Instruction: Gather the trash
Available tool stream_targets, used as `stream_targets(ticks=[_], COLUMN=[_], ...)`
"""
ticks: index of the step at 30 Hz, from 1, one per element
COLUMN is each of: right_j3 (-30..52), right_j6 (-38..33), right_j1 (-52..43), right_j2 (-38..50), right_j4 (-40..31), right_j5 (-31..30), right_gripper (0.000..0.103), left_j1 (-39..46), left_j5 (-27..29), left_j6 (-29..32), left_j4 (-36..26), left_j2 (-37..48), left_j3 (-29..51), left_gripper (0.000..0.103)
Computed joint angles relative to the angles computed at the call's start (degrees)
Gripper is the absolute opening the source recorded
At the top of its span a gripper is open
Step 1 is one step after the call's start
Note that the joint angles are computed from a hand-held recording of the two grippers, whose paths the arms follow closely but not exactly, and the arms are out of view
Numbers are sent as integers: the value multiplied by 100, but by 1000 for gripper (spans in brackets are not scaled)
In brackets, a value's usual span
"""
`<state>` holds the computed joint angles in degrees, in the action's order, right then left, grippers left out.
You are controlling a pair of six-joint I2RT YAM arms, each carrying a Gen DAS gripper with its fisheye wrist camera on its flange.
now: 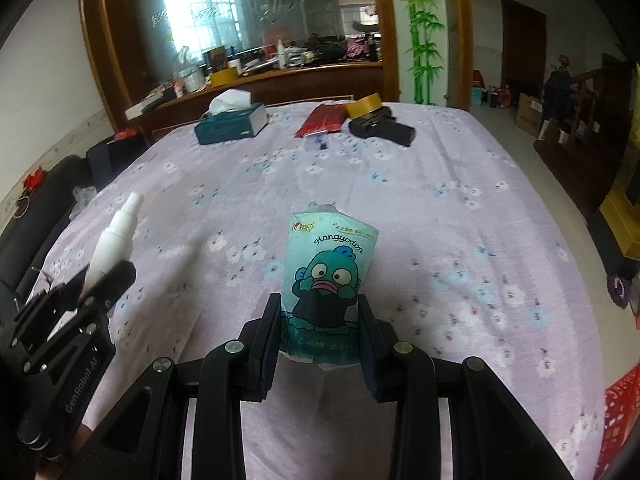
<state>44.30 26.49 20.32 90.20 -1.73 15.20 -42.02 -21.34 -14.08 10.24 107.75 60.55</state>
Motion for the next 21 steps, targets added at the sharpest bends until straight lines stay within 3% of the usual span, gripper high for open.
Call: stream_targets(ticks=[9, 15, 21], right_j3=[-872, -1476, -1768], right_j6=[389, 804, 1233], right_j1=[218, 678, 1040], right_j2=[-1887, -3950, -5374], right_j4=[-839, -2226, -3320], right_j5=[379, 922, 1134], right_gripper=[37, 37, 37], left_j1=[-260, -737, -1241], left_j5=[108, 266, 185], left_j6=[130, 84, -142], left_j4=[33, -255, -478], left_j2=[-447, -1035, -1497], left_j3=[-248, -494, -725], left_gripper=[28, 29, 29])
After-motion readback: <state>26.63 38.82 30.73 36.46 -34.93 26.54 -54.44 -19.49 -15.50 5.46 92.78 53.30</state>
